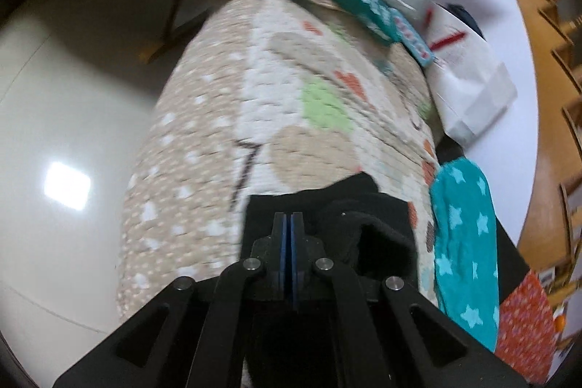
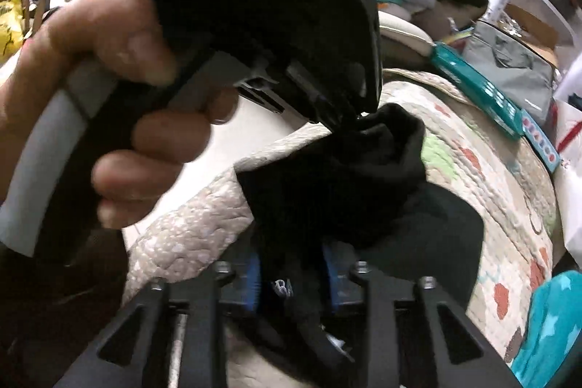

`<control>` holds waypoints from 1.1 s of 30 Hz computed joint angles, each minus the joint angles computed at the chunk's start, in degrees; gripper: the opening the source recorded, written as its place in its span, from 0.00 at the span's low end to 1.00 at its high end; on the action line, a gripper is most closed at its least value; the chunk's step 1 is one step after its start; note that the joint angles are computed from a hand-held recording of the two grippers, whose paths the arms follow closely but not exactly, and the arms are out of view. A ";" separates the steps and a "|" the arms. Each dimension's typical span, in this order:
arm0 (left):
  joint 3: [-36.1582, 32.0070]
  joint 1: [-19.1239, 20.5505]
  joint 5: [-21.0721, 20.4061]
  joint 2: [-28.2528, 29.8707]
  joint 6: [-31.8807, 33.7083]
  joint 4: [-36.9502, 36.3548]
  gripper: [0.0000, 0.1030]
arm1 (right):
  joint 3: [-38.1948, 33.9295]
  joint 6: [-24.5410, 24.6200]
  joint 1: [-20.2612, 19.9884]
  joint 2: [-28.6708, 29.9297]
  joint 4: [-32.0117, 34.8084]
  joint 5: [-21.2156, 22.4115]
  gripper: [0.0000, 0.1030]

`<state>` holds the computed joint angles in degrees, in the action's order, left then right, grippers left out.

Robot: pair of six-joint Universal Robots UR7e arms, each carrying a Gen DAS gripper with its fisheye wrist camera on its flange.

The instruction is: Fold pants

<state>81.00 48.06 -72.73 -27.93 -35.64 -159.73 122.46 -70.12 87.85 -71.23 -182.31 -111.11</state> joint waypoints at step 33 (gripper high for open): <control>5.61 -0.44 2.58 -1.33 -18.17 -4.04 0.54 | -8.66 26.81 -12.55 -13.75 28.49 10.33 0.75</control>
<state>86.61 47.63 -70.15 -29.27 -53.81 -163.76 113.80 -43.32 75.30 -84.99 -153.82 -100.78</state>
